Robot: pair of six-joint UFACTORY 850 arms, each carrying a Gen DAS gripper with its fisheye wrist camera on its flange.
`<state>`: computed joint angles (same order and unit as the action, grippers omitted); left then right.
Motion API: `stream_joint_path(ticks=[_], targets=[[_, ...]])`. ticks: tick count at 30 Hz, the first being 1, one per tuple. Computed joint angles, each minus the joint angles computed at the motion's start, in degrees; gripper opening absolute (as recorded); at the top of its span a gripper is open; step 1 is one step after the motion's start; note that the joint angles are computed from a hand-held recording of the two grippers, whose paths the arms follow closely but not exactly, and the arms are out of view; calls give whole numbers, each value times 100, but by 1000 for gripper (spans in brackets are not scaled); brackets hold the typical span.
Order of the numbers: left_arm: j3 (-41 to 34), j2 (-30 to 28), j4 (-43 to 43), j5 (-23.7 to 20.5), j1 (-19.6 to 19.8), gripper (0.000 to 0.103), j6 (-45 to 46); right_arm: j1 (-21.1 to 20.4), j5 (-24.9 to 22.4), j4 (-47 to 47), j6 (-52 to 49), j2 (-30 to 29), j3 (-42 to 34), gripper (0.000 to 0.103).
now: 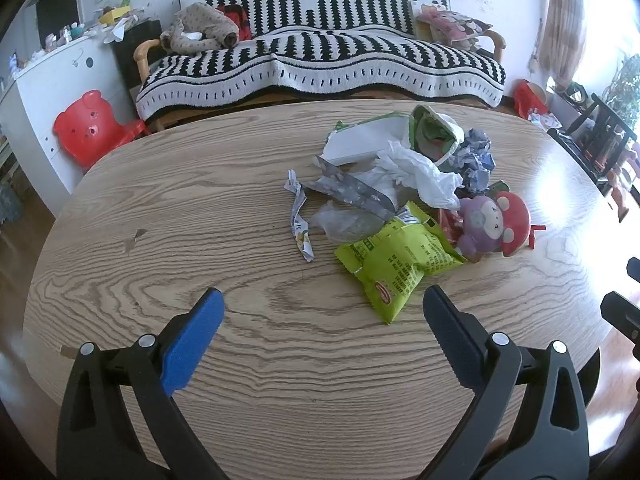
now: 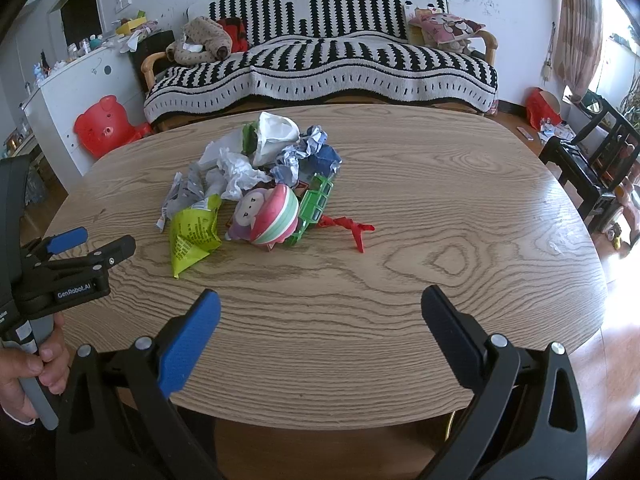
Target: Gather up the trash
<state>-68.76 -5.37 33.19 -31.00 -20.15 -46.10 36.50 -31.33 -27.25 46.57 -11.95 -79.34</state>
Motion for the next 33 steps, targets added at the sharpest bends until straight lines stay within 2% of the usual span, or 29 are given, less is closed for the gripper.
stream_joint_path(ticks=[5, 10, 13, 16, 21, 23, 27, 31, 33], targets=[[35, 2, -76, 60, 28, 97, 71, 3, -5, 84, -94, -13, -22, 97], [84, 14, -1065, 218, 301, 97, 905, 73, 65, -123, -19, -112, -107, 97], [-10, -111, -1090, 117, 392, 97, 1028, 136, 56, -339, -2, -279, -266, 97], [-225, -339, -1289, 57, 513, 97, 1389, 147, 107, -345, -231, -488, -489, 97], [-571, -804, -716, -9, 555, 97, 1200, 68, 107, -226, -562, -978, -985, 97], [-685, -959, -851, 4, 623, 97, 1318, 26, 12, -192, -632, -1248, -1258, 97], [-842, -1199, -995, 150, 736, 97, 1463, -121, -7, 520, -1144, -1646, -1681, 97], [-1043, -1429, -1345, 247, 860, 96, 1637, -197, 46, 919, -1327, -1926, -1972, 91], [-1116, -1505, -1298, 239, 874, 94, 1569, -225, 1, 1158, -1471, -2051, -2123, 82]])
